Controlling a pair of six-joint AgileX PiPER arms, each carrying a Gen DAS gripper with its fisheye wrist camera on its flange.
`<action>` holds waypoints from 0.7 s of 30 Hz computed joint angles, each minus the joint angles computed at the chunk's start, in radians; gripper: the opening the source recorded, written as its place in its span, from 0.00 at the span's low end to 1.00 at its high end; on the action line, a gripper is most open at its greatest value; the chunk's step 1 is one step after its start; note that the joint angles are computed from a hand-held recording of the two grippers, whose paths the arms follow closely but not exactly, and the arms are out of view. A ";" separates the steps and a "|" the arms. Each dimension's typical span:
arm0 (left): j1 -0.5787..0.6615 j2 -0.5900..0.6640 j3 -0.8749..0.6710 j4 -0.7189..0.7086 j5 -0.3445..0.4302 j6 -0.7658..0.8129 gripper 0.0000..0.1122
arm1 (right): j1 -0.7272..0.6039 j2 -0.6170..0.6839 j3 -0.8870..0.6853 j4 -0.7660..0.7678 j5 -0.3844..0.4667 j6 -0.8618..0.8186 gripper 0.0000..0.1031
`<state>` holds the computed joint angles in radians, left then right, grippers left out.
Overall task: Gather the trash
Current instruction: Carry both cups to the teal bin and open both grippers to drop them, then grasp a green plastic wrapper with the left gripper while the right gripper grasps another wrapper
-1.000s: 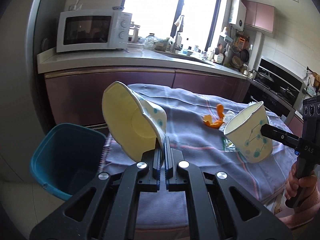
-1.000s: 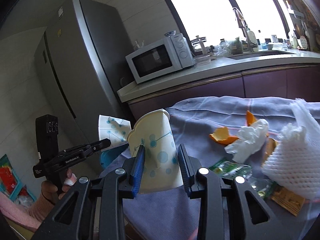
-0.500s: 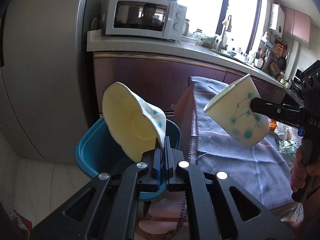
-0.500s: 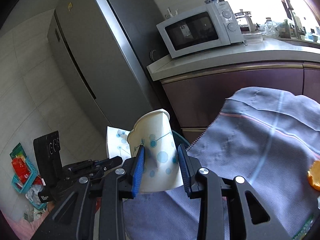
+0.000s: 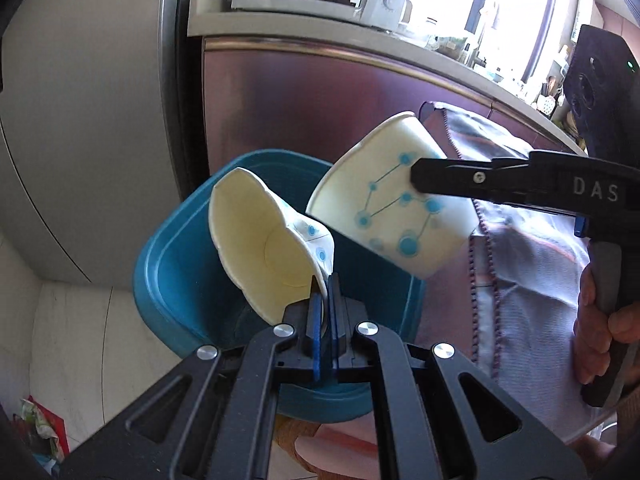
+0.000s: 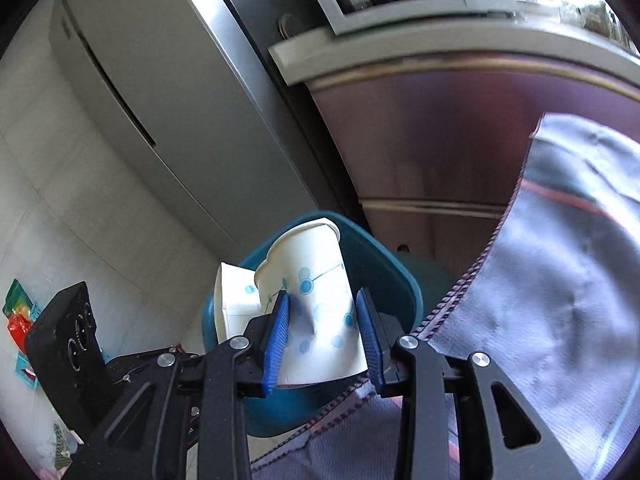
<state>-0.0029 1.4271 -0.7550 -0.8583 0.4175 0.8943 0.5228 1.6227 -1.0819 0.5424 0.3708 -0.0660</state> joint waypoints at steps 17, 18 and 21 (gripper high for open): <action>-0.085 -0.040 0.030 -0.124 -0.103 0.080 0.28 | -0.032 -0.246 0.209 0.049 -0.045 -0.080 0.48; -0.101 -0.070 0.041 -0.158 -0.111 0.112 0.33 | -0.033 -0.305 0.243 0.023 -0.042 -0.069 0.48; -0.170 -0.153 0.059 -0.230 -0.117 0.176 0.40 | -0.031 -0.478 0.322 -0.174 -0.020 0.090 0.53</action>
<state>-0.1732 1.2743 -0.6959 -1.0883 0.3003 1.0700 0.4917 1.1446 -0.7595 0.3681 0.3506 0.0238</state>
